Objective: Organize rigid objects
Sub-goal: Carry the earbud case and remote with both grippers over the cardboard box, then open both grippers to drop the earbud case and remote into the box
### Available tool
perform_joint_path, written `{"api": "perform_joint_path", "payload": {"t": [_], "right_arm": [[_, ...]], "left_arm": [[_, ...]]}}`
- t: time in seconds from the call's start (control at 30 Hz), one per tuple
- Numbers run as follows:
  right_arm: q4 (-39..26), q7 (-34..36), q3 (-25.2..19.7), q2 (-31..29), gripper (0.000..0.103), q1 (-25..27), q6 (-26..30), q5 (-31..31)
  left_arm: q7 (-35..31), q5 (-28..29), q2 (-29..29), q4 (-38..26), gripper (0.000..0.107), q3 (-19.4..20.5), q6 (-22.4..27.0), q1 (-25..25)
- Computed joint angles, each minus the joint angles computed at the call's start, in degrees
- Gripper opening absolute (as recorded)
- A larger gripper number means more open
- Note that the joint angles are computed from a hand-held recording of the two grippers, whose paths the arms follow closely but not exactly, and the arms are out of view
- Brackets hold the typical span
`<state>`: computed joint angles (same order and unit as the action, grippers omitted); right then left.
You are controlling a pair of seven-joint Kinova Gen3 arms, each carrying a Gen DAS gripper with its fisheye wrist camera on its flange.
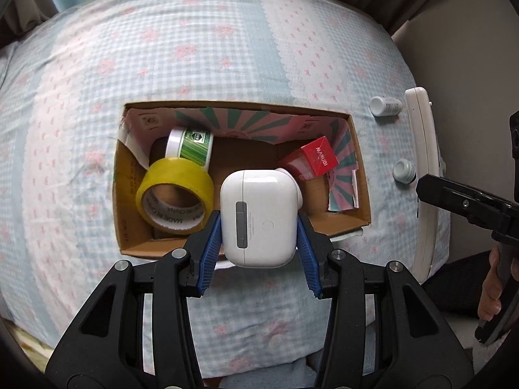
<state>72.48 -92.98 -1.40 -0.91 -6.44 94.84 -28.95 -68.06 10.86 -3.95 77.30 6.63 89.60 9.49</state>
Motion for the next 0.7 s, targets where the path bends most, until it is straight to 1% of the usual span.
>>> {"api": "perform_joint_path", "payload": {"t": [0.17, 0.33, 0.5, 0.7], "right_arm": [[6.6, -8.8, 1.0, -0.6, 0.056, 1.2, -5.7, -3.0], [14.0, -13.3, 2.2, 0.2, 0.056, 3.2, -11.8, -7.6], [19.5, -14.6, 2.8, 1.7, 0.056, 5.1, -15.4, -13.5], [26.0, -15.6, 3.5, 2.4, 0.056, 7.6, -17.5, -20.1]], "left_arm": [[-7.7, 1.4, 3.6, 1.0, 0.041, -1.5, -1.6, -1.4], [-12.4, 2.0, 7.9, 1.7, 0.041, -1.6, -4.3, -2.3], [-14.5, 1.5, 12.4, 0.7, 0.041, -0.8, -4.9, -1.6], [-16.1, 0.6, 15.0, -0.7, 0.041, -0.3, -4.7, -0.5]]}}
